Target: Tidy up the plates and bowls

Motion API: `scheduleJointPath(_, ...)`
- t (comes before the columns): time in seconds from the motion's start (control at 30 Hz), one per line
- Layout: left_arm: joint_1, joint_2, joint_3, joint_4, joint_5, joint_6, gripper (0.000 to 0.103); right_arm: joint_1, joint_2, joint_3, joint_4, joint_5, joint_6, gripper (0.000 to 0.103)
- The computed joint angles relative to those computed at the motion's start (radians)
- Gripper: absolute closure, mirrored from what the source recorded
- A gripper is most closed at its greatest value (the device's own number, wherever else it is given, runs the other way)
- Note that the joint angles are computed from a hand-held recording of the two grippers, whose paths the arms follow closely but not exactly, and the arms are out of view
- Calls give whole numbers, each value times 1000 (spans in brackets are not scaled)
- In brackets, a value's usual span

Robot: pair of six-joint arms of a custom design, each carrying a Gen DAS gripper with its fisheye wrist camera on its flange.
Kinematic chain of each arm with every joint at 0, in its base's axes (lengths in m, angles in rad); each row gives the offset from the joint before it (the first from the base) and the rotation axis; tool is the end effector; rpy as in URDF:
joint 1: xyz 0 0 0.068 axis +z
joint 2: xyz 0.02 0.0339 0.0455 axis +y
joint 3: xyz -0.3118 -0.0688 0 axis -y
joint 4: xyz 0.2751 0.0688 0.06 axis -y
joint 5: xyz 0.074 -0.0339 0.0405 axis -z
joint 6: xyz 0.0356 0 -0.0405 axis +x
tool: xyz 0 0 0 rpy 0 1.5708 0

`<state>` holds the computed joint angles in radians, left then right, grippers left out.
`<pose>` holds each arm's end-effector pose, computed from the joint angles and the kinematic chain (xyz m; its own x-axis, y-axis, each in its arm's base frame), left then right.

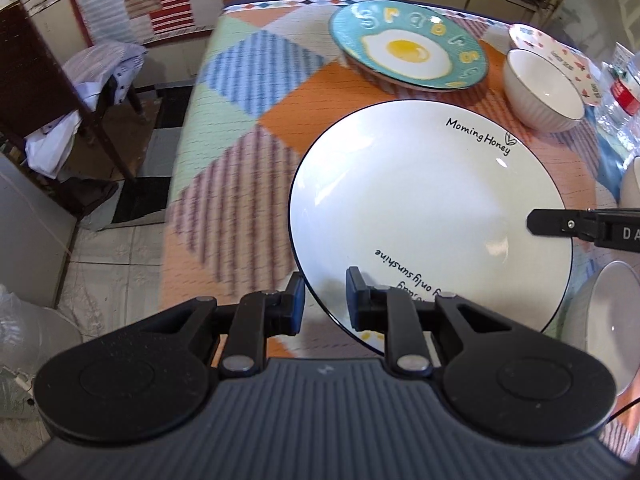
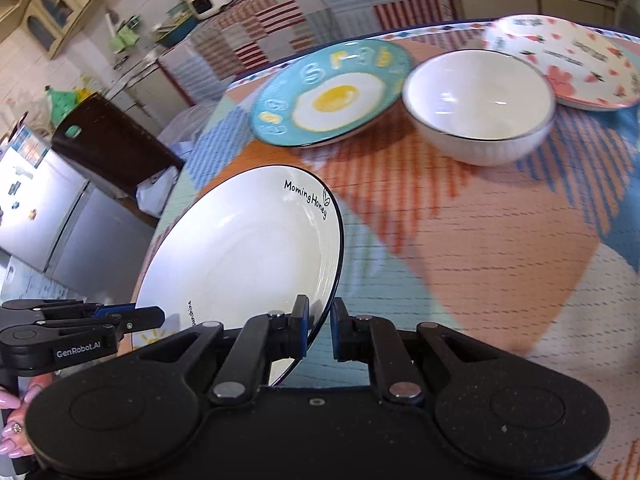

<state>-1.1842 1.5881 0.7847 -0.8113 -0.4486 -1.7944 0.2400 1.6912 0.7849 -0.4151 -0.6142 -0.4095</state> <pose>0.1104 -0.2303 0.1629 -0.7373 -0.5193 -0.4322 -0.5539 0.8308 -0.0533 0.2863 0.0912 0.1436 -0.7311 -0.5139 -0.4488 -0.6797 0.6054 0.4140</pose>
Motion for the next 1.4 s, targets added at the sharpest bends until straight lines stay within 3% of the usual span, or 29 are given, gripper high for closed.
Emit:
scheduleJointPath(0.33,-6,-66,-103,16,37,-38,83,122,20,-17,73,39,85,88)
scheduleJointPath(0.57,29,-88,-150,83,70,39,83,190,31,-14,109,109,128,86)
scheduleJointPath(0.7,40,-95,-143,75,94,86,80,243,26,-36,141,202,118,77)
scheduleJointPath(0.77,43,-110,-121,12,82,98,76,248,1,-37,136,229,114,62)
scheduleJointPath(0.8,46,-122,-109,-27,73,105,70,244,-20,-38,132,243,117,46)
scheduleJointPath(0.83,52,-139,-100,-60,63,113,67,232,-39,-35,123,243,113,37)
scheduleJointPath(1.03,148,-244,-43,-175,-7,226,61,125,-94,41,34,91,146,37)
scheduleJointPath(1.1,197,-260,-16,-186,-36,290,53,100,-101,60,32,37,183,37)
scheduleJointPath(1.23,307,-267,25,-153,-79,439,45,82,-75,96,73,-37,300,35)
scheduleJointPath(1.4,459,-262,21,-20,-77,617,39,108,10,122,205,-37,460,35)
